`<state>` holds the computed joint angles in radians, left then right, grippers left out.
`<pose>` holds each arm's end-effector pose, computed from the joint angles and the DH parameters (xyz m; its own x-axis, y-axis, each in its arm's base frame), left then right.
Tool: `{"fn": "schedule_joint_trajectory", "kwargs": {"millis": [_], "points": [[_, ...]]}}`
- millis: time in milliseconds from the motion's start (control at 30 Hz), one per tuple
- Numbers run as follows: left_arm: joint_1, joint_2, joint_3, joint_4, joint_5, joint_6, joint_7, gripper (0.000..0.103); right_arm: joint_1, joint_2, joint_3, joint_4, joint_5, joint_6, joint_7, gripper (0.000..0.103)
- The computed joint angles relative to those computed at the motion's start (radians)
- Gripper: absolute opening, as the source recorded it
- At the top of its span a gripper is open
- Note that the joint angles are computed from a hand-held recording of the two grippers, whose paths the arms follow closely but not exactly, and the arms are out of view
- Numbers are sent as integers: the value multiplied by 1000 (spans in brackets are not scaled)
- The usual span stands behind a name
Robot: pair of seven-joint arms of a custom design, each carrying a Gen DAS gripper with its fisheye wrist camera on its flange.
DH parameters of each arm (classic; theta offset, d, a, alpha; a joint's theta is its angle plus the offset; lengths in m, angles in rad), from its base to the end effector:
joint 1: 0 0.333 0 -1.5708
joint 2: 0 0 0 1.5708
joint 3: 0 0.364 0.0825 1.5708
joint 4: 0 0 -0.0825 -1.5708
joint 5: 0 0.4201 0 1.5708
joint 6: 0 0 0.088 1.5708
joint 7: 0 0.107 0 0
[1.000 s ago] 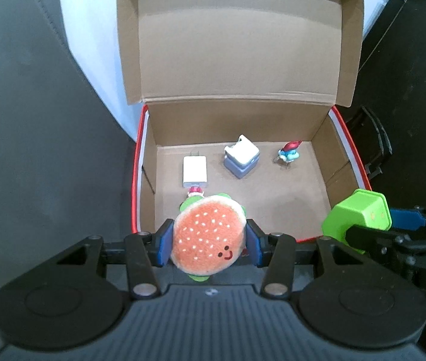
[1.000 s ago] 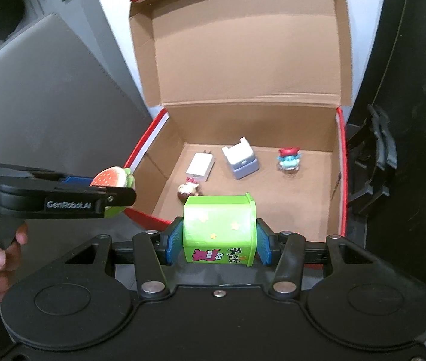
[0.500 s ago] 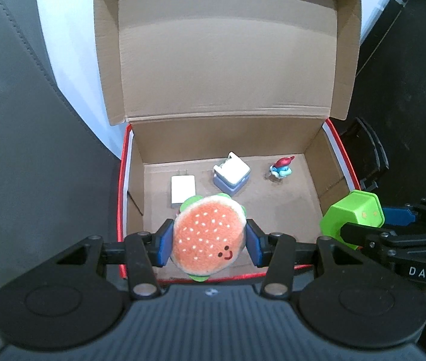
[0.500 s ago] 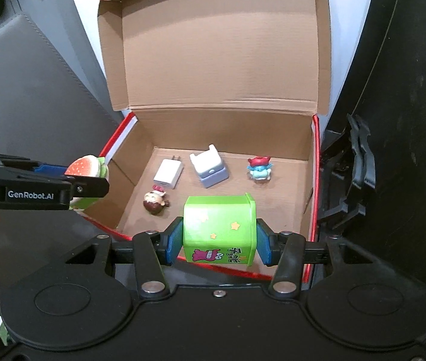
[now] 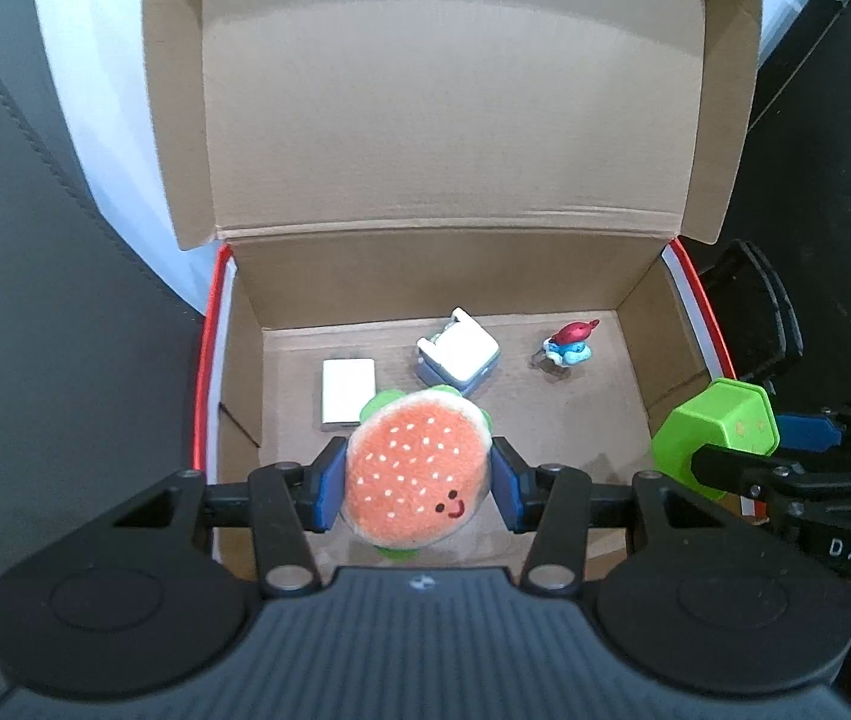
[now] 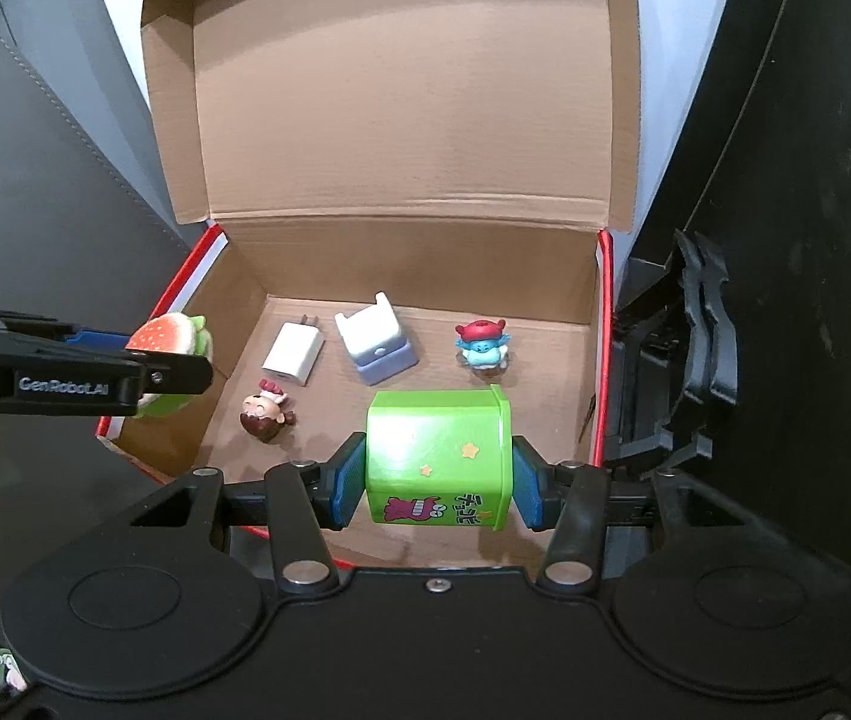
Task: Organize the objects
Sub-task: 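Lift both figures and carry them over the shoebox floor, then lower both figures onto the box floor and open both tools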
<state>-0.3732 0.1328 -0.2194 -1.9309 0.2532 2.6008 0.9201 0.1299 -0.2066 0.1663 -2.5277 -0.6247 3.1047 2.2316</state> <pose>0.5553 -0.3723 0.5115 -0.1522 -0.9774 0.1470 -0.8573 0.0566 -0.5118 0.4605 0.1943 0.4517 0.2490 -0.9682 0.0233 -0.6780 -0.1915 -0.7097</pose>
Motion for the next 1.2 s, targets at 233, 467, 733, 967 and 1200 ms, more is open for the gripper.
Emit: {"fn": "schedule_joint_trajectory", "kwargs": {"millis": [233,467,733,967,1200], "points": [[-5,58,6,44,-38,2,21,48,-34,43,14,29,-53,18,19,49],[-17,125,21,99,-77,-9,46,48,-21,72,-6,55,-80,11,52,49],[-37,207,41,168,-99,-49,62,48,-9,100,-26,86,-136,1,105,49],[-46,267,54,224,-117,-90,73,48,35,114,-53,100,-101,-4,66,49],[-53,313,58,269,-133,-122,80,49,55,149,-67,132,-99,-37,54,49]]}}
